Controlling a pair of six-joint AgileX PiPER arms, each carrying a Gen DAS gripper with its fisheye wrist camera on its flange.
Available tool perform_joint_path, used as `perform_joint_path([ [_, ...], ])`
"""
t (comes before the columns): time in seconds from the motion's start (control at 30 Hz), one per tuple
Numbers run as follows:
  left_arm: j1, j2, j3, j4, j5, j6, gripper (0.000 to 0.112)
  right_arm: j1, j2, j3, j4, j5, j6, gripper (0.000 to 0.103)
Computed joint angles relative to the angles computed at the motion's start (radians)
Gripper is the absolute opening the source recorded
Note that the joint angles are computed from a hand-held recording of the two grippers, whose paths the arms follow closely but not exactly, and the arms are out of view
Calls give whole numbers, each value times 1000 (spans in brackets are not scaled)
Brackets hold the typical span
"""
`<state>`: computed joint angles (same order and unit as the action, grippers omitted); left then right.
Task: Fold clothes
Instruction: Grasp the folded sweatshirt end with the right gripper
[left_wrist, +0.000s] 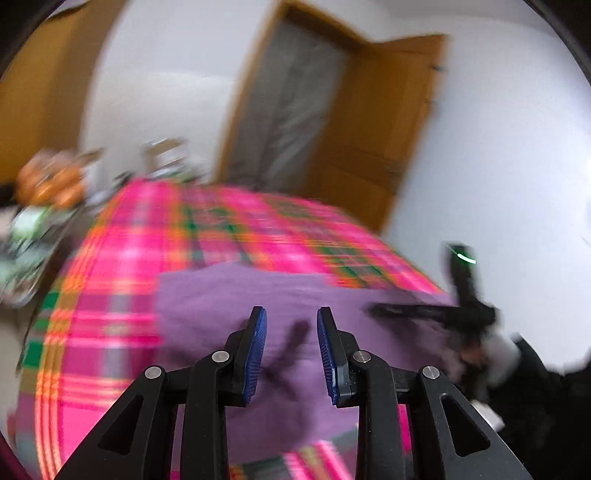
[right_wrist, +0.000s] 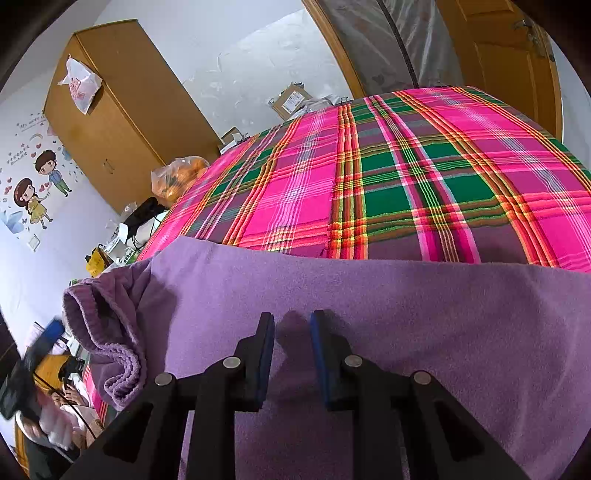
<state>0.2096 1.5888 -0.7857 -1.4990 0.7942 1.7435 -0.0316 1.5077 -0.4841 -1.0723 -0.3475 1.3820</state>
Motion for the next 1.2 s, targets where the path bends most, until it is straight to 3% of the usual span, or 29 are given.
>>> perform_joint_path([
  [0.1,-45,61,-85,107,-166,-220,29,-5,2,-1,-8,-8,5,22],
  [0.27,-164,139,-207,203,-201,-364,29,-16,6,1,-14,-22,7,22],
  [0.43,-274,246,-345,390,-187,-565,30,-23,8,1,-24,-32,13,23],
  [0.57,-219,192,-238,245,-161,-417,30,5,-20,-8,-99,2,76,31],
  [0.6,-184,166,-198,189,-135,-362,30,4,-27,-10,-131,-21,103,36],
  [0.73,-71,74,-63,49,-151,-236,35,18,-26,-35,-210,-131,161,42],
  [0.8,-8,38,-2,14,-178,-205,37,31,39,-87,-254,-192,213,44],
  [0.97,119,37,70,0,-156,-183,40,64,198,-218,-353,-270,370,47],
  [1.2,142,73,116,-79,-134,-96,41,89,277,-323,-391,-300,451,55],
])
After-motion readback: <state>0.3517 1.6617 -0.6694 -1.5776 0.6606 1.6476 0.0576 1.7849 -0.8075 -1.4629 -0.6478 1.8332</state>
